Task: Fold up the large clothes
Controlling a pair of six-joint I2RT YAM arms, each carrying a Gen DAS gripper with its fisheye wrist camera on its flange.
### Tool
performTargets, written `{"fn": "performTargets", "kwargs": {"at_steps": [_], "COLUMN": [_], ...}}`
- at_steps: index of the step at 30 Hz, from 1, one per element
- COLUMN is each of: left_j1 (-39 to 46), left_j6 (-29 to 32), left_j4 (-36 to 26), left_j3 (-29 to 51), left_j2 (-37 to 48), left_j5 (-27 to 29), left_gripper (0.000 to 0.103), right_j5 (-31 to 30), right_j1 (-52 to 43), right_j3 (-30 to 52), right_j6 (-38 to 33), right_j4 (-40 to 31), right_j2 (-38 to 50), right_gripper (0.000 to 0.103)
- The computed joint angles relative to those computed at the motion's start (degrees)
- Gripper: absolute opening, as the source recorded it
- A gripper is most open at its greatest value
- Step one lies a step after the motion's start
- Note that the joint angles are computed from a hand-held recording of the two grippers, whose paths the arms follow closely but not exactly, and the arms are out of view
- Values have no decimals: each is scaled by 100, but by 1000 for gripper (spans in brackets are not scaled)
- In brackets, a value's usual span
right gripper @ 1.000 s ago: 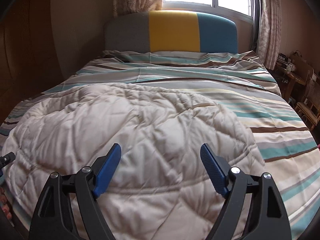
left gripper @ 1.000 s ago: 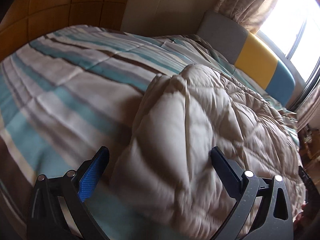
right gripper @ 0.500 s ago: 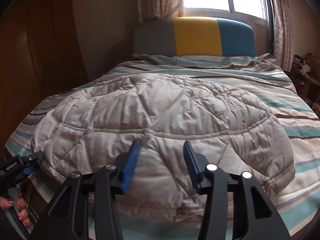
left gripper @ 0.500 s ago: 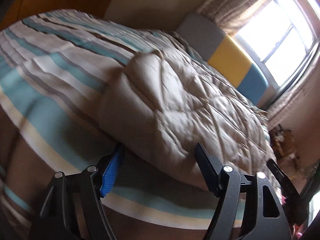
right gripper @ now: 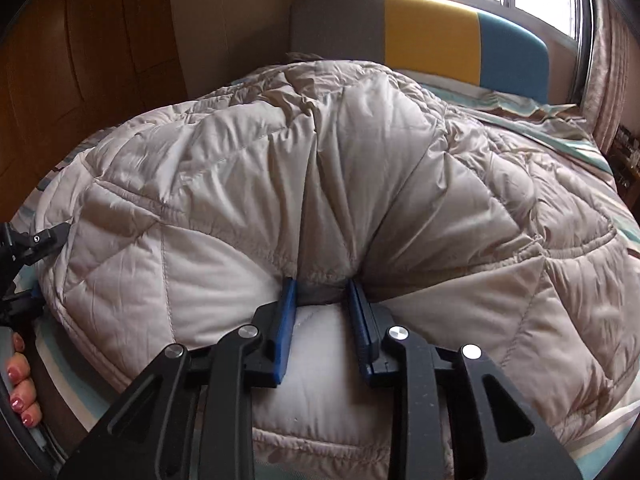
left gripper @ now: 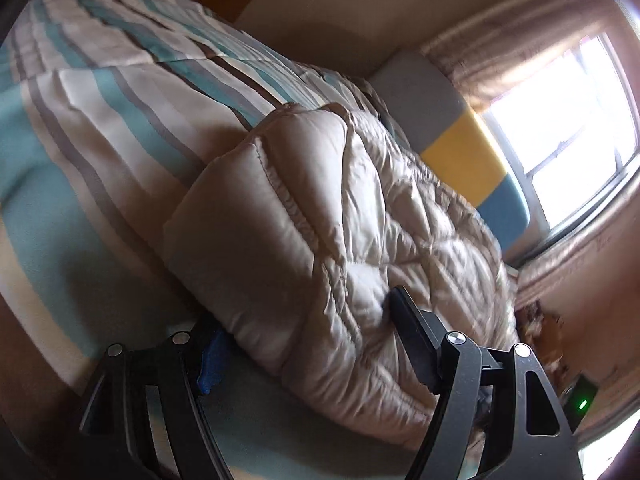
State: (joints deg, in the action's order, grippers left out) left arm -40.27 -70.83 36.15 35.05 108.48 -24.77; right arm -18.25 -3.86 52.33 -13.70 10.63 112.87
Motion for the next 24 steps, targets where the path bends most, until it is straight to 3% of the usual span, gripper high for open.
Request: {"fn": "performTargets", "kwargs": {"at_steps": [4,7,11,15,19,24], "left_j1": [167,183,251,83,-373,-943], "left_j6": [-500,-934,-1250,-1149,-238,1391], "left_j4": [768,927,1034,697,-230,-361], "left_j3": [-65,-13,45,93,505,1064], "left_j2": [319,431,556,346,-248,-520], "left_j5": [32,-135,-105,-379,-1222,-1845], "left_gripper": [72,72,45,30,26,26], "right_j5": [50,30,48,25,136,34], "right_j1": [23,14,-2,-49,-11,-95], "right_j3": [-81,-116,-235,-357,-332,-294], "right_j6": [2,19,12,67,100,232], "right_j4": [136,186,308,325,309,208], "right_j2": [-20,-31,-77,-198,-202,-214], "right_gripper": [25,26,26,26,26,26]}}
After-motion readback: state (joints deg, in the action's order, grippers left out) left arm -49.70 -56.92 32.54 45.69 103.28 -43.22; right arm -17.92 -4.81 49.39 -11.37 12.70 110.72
